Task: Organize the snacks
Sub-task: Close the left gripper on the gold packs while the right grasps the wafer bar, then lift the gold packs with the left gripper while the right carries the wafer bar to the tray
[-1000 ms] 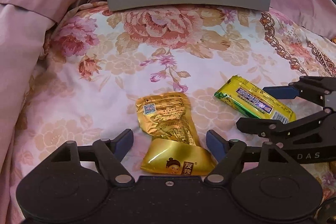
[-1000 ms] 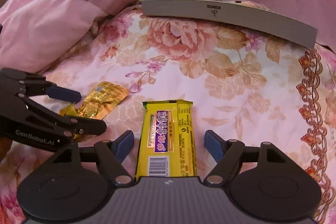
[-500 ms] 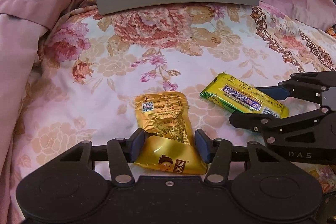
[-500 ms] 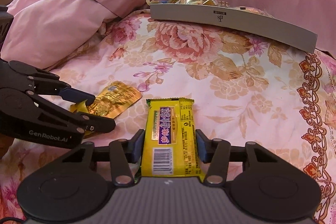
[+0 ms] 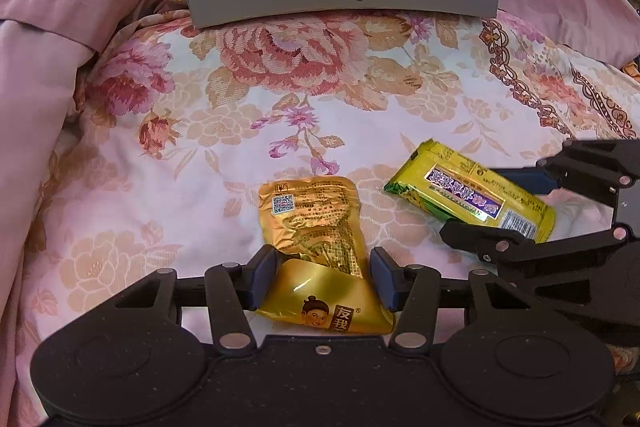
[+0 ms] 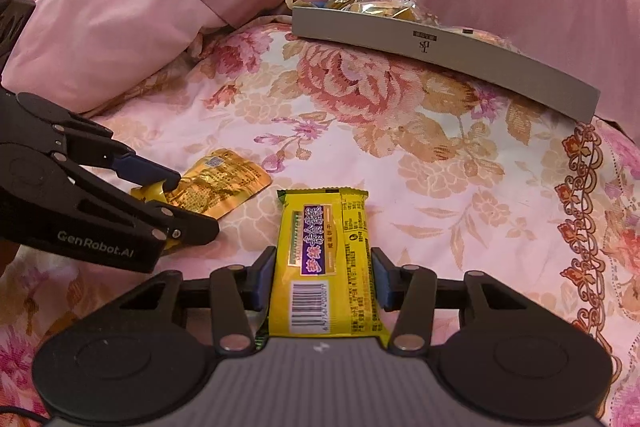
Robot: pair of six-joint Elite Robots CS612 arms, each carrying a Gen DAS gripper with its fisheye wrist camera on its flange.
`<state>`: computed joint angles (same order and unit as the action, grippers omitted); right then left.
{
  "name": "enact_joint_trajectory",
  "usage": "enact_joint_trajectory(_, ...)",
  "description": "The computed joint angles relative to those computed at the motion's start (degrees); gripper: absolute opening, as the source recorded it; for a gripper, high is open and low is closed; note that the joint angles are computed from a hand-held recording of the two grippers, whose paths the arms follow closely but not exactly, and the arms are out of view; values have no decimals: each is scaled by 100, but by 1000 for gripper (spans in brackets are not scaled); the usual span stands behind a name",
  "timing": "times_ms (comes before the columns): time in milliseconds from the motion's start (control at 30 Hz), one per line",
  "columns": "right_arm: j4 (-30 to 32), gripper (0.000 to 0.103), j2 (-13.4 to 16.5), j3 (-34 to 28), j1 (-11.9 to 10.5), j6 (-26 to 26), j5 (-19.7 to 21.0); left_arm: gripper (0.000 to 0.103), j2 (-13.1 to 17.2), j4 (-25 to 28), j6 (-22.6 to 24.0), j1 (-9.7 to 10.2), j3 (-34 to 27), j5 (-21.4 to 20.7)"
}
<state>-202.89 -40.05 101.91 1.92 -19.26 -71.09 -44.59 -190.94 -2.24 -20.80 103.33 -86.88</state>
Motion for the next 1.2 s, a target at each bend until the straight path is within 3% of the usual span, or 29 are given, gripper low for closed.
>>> enact_joint_trajectory(200,-511,52,40,-3,224,-1093,-876,53,17,-68,-381,51,-18,-155)
enact_joint_trajectory(433,-968,52,153,1,289,-1617,-1162,53,56,-264,-740,110,-34,-467)
enact_joint_trajectory(667,-1171,52,180,17,280,-1685,-1208,53,111,-634,-1015,161,-28,-740)
enact_joint_trajectory(1200,-1833,52,223,63,226,-1638,-1239,54,179,-1171,-1149,132,9,-559)
